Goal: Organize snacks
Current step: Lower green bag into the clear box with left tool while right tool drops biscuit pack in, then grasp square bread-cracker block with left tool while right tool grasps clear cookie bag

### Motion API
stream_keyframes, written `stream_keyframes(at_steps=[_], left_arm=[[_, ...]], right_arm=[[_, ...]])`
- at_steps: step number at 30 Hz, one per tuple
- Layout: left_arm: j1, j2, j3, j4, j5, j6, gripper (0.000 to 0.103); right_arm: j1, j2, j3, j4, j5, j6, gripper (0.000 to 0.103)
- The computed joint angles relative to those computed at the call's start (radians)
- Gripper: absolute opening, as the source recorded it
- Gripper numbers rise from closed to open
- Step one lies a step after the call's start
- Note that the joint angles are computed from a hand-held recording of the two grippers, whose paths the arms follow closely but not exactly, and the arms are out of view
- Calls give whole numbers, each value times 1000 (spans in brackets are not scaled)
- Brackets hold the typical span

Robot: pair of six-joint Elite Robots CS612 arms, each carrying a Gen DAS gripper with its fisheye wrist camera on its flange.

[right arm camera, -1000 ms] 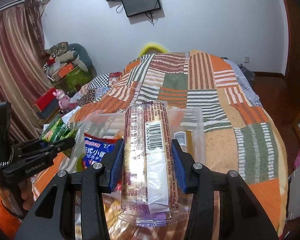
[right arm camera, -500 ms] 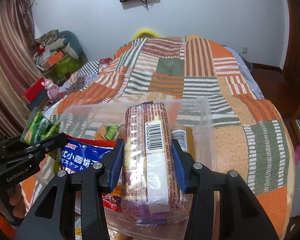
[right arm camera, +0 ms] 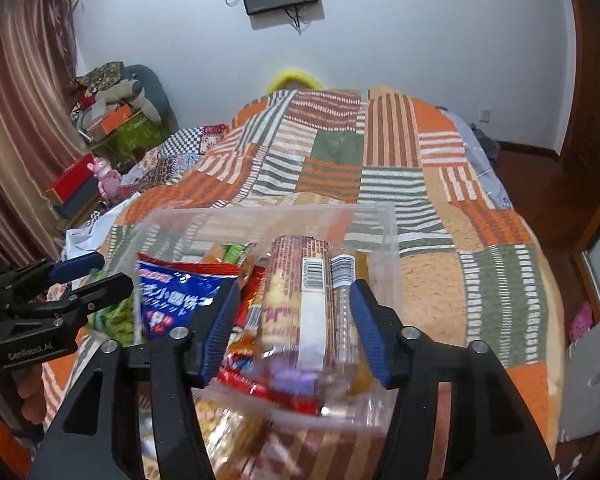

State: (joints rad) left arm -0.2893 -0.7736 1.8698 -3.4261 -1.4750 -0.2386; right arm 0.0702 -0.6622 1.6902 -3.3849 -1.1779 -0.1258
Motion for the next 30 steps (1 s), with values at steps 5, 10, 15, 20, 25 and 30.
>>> stream_keyframes(at_steps=[5, 10, 15, 20, 25, 30], left_arm=[[-15, -45, 71, -55, 16, 6, 75], [-36, -87, 154, -114, 34, 0, 82], [-56, -109, 220, -138, 37, -9, 87], [-84, -111, 271, -136, 44, 0, 87], [-98, -105, 305, -137, 38, -11, 87], [-94, -103, 318, -135, 27, -31, 87]], right_arm=[[-10, -32, 61, -55, 26, -1, 62], [-18, -64, 135, -112, 55, -14, 65], [-22, -84, 203, -148, 70, -47, 68], [-21, -87, 254, -131, 88, -79, 75], [-12, -84, 290, -85, 116, -110, 79], [-8, -78, 295, 27, 163, -165, 87]])
